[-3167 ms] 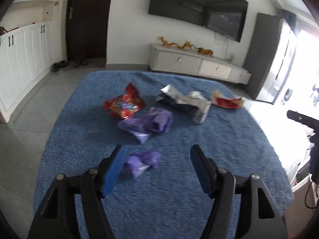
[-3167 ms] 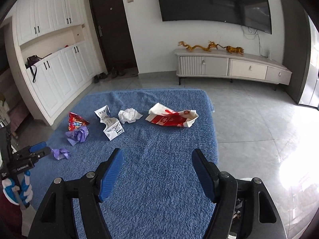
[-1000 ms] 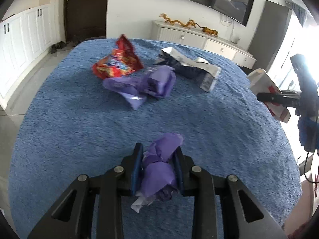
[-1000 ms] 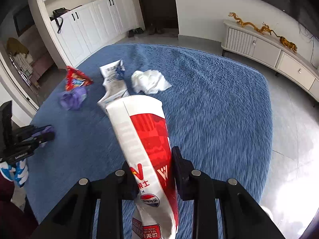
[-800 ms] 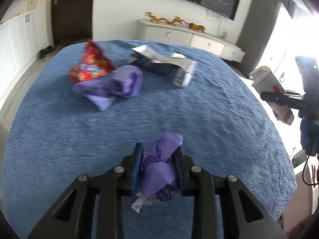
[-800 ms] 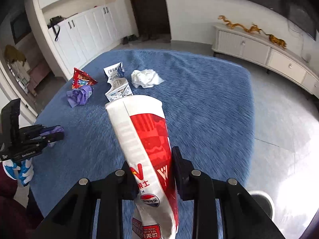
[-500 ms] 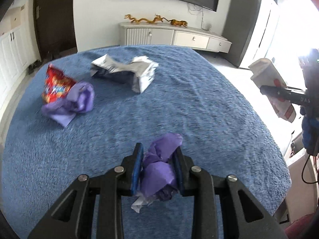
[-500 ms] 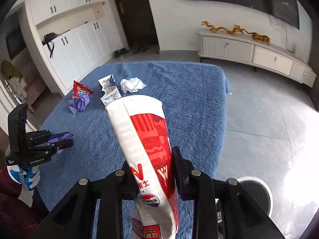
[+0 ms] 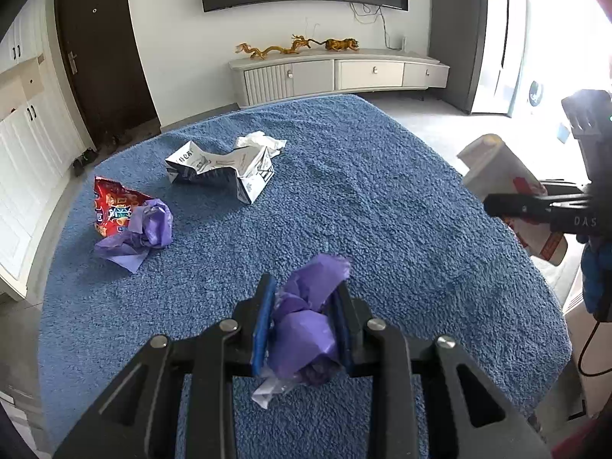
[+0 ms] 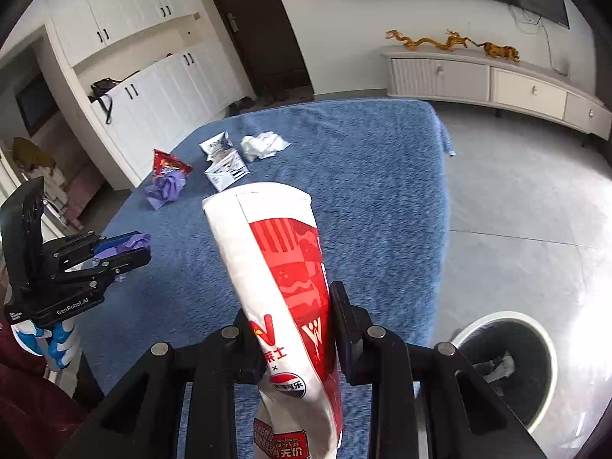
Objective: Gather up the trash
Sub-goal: 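Carry the purple wrapper and paper cup over the bin and release both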
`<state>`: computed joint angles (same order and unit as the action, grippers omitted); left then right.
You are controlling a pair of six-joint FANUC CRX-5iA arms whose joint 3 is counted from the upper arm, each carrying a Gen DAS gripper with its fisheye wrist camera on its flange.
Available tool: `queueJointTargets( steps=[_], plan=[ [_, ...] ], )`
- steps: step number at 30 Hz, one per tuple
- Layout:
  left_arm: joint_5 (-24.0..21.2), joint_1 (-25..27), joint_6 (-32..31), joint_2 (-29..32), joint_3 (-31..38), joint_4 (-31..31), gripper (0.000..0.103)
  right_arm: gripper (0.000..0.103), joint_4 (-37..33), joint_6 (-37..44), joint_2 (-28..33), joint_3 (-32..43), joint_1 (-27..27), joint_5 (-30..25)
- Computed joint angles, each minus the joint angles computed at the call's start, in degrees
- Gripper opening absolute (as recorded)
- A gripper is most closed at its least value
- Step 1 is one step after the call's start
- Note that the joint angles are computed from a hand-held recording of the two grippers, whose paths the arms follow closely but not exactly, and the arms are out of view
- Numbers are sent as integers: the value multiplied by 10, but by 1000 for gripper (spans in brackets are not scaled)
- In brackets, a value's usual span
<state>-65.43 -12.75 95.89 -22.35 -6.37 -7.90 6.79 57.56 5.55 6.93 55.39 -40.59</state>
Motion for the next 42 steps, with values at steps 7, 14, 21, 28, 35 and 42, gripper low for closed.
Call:
queueJointTargets(
  steps=[7, 14, 21, 28, 35, 42],
  plan=[
    [-12, -14, 11, 9, 13, -15, 28, 27, -21, 14, -2, -3, -1, 18],
    [-13, -35, 7, 35, 34, -12, 28, 27, 20, -45, -41, -59, -7, 58],
    [-9, -68, -9, 82, 69, 5, 28, 27, 105, -163, -100, -152, -23, 100],
    [-5, -102, -51, 176, 131, 66, 28, 27, 170, -278, -141, -235, -56, 100],
    [-20, -149, -75, 325, 269, 134, 28, 27, 156, -328, -144, -281, -104, 90],
    [-58, -185, -47, 477, 420, 174, 30, 27, 125, -365, -128, -312, -152, 109]
  ],
)
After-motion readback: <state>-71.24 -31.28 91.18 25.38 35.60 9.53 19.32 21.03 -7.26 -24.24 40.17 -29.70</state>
